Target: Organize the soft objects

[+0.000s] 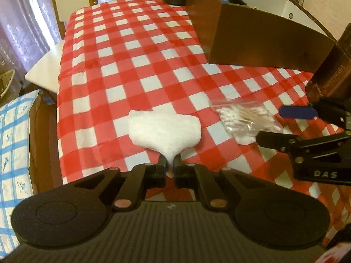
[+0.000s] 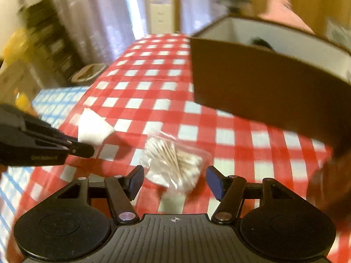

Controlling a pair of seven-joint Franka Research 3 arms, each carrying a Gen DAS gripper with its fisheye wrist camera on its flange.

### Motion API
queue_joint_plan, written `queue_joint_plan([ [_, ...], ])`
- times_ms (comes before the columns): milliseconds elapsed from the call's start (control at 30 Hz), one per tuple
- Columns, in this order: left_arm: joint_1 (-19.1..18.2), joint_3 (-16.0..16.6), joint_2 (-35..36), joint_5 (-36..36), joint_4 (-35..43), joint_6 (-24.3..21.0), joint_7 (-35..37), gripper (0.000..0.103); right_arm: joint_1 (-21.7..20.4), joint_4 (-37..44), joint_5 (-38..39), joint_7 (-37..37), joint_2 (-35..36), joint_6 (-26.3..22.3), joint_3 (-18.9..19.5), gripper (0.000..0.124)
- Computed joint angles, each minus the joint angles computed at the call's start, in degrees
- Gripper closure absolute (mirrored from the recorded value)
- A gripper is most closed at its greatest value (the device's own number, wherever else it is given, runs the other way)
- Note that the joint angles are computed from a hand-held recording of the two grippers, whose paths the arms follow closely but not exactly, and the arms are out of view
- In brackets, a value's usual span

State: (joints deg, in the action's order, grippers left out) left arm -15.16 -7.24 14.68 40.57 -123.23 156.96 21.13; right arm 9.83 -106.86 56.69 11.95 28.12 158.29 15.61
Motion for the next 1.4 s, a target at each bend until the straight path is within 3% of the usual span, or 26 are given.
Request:
queue_joint_plan([
  [200, -0.4, 0.7, -0.3, 2.1, -0.6, 0.4, -3.5, 0.072, -0.1, 4.0, -3.6, -8.5, 4.6, 0.3, 1.6, 0.061],
  [433, -0.3, 1.0, 0.4, 3.9, 0.0, 1.1, -5.4, 0.068, 0.2, 6.2, -6.8, -9.3, 7.5, 1.2, 2.1, 0.057],
  [633, -0.2, 1.3, 1.2, 4.5, 0.5, 2.0, -5.2, 0.061, -0.8, 8.6, -8.4, -5.7, 8.9, -2.3, 2.2, 0.055],
  [867, -1.2, 2.8, 3.6, 7.2, 2.9, 1.6, -6.9, 0.055, -0.5, 7.2, -8.3, -3.1, 7.3, -2.7, 1.5, 0.08],
  [1067, -1.6, 3.2, 5.3, 9.0, 4.8, 1.8, -6.5, 0.069, -0.3, 5.5, -7.5, 0.1, 6.0, -1.3, 1.2, 0.089],
  [1133, -1.7, 3.1, 5.6, 9.4, 5.1, 2.1, -5.5, 0.079, -0.2, 5.3, -7.6, 1.9, 5.7, -1.7, 0.8, 0.09],
  [1200, -1.8, 3.1, 5.7, 9.6, 5.1, 2.9, -5.1, 0.099, -0.1, 5.1, -7.7, 3.7, 5.4, -2.3, 0.5, 0.09],
  [1367, -1.7, 2.9, 5.3, 7.6, 4.6, 3.6, -3.9, 0.101, -0.6, 4.3, -7.0, 6.6, 4.3, -4.0, 0.1, 0.091],
  [1400, -2.1, 3.3, 4.9, 8.4, 4.3, 3.5, -4.4, 0.096, -0.7, 4.2, -6.9, 6.9, 4.1, -4.2, 0.0, 0.091],
])
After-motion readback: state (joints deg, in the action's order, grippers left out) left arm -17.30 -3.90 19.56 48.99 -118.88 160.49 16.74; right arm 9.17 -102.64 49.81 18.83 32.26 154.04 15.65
